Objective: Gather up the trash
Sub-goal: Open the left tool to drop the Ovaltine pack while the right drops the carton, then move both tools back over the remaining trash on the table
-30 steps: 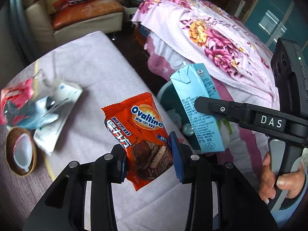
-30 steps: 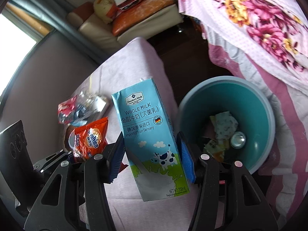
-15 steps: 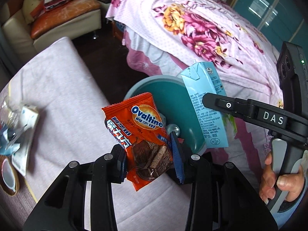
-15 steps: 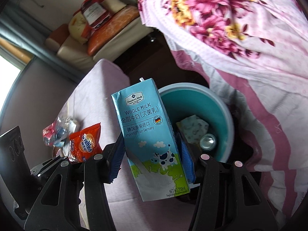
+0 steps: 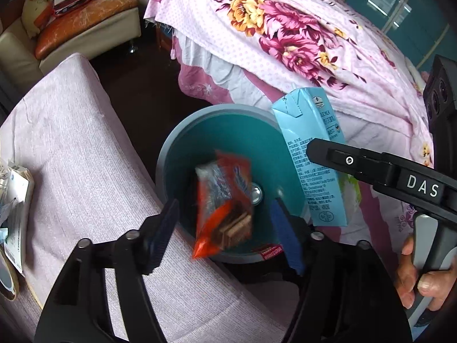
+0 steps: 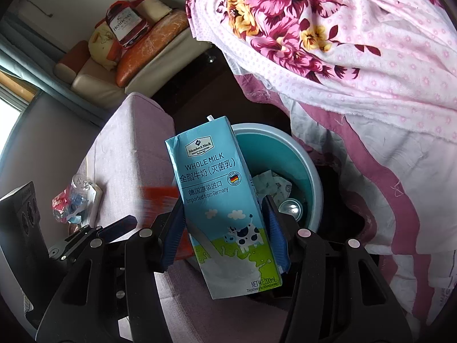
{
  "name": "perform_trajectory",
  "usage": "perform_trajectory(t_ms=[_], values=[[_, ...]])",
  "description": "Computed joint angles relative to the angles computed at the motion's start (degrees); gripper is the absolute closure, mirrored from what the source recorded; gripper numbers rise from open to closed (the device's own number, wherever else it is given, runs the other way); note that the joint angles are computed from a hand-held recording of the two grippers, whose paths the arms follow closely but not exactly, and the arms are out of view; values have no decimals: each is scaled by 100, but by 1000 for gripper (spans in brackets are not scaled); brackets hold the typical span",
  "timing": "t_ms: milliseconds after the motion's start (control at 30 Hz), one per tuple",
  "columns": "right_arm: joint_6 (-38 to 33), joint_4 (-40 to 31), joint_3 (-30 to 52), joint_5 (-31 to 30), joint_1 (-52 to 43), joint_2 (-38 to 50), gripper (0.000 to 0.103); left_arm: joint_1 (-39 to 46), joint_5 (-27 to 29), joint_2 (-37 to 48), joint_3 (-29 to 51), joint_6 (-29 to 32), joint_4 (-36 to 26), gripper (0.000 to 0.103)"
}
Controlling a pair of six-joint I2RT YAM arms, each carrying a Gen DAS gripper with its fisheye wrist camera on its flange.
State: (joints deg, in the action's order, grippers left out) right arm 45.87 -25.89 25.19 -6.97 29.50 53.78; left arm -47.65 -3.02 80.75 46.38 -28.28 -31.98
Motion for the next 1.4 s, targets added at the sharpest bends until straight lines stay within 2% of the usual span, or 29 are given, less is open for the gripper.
perform_trajectory(t_ms=[200,267,300,400,467,667,1133,1400], values=[[31,125,57,67,99,273,52,146,83,-175,-159,-12,-25,25],[92,149,114,159,225,380,51,188,83,-293,-246,-20,-66,16],[108,162,129,167,250,419,50,210,58,-400,-325,-33,-82,15],[180,228,168,196,315,552,45,269,73,-606,-462,-49,-157,15],[252,224,224,277,400,622,35,328,102,-739,-551,-45,-205,15],[360,42,439,457,681,818,27,527,197,-1197,-852,-38,-353,14],[830,-186,1172,763,1784,1640,26,1130,321,-2582,-1397,153,-1058,14],[985,-398,1972,1024,2433,2304,25,2240,654,-3639,-1536,842,-1816,14]])
